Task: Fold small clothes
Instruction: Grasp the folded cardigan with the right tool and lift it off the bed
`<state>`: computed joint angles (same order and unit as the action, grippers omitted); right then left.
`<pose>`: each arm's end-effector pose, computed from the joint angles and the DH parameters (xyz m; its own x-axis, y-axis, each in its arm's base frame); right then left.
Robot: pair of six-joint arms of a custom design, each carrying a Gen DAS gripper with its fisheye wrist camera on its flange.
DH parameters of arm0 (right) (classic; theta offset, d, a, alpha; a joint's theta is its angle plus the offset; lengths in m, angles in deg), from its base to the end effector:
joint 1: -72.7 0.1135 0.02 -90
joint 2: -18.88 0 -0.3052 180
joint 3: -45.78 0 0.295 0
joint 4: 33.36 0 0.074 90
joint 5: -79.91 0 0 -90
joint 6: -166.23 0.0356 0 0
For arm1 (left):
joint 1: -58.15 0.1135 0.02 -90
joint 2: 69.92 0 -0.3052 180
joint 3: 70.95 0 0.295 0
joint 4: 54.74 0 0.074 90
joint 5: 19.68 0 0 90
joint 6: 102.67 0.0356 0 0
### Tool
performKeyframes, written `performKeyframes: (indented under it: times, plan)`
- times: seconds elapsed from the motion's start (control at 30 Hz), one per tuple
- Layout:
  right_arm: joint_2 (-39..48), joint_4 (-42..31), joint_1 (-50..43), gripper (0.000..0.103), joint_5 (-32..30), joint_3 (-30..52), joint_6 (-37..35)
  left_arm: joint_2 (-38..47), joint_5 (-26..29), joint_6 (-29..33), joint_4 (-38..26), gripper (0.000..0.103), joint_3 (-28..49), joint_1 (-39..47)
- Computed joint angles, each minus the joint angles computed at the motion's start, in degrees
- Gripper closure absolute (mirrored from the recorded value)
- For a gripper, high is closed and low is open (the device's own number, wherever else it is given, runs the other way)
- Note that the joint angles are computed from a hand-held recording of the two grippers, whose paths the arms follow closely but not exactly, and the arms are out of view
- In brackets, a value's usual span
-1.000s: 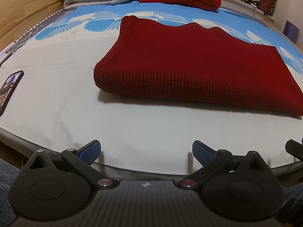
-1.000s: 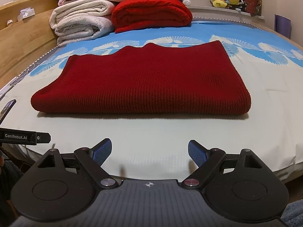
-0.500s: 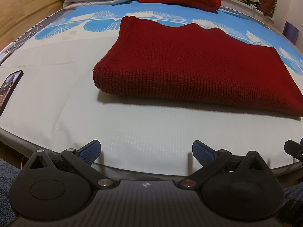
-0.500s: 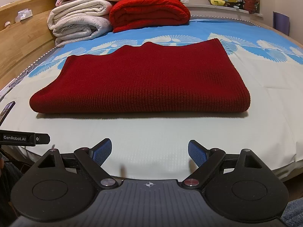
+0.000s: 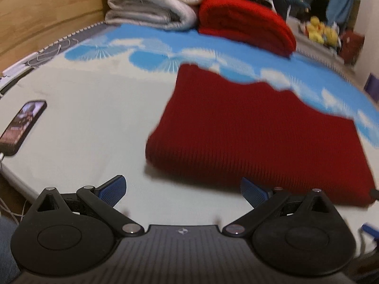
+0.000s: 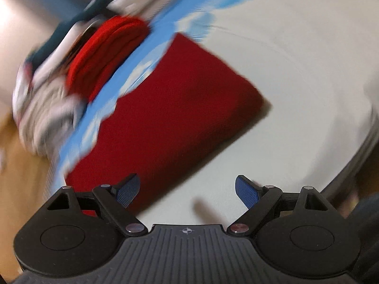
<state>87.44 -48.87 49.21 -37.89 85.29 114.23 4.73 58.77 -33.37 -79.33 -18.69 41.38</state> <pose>0.2281 -0.0810 0.1803 -0.4777 0.8014 -0.3600 0.4339 0.5715 0.6965 0.2761 -0.0758 0.2158 -0.7085 -0.1482 -0.6900 -0.1054 0.9890 -0.1042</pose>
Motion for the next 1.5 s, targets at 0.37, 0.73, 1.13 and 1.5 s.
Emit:
performKeyframes:
  times: [0.37,0.73,1.13,1.5]
  plan:
    - [19.01,29.18,0.12,0.014,8.92,0.42,25.53,11.86,1.21,0.82,1.70,0.000,8.35,6.34]
    - [19.14,24.67,2.62,0.086,12.48,3.67,25.07,21.71,13.47,4.72,-9.73,0.001,21.94,17.73]
    - [19.37,7.25,6.73,0.088,26.09,15.20,11.77,21.77,13.45,4.78,-11.73,0.001,21.37,19.63]
    - [13.71,20.73,45.41,0.088,53.53,18.85,-36.01,26.95,8.49,3.67,-13.79,0.008,23.03,18.21]
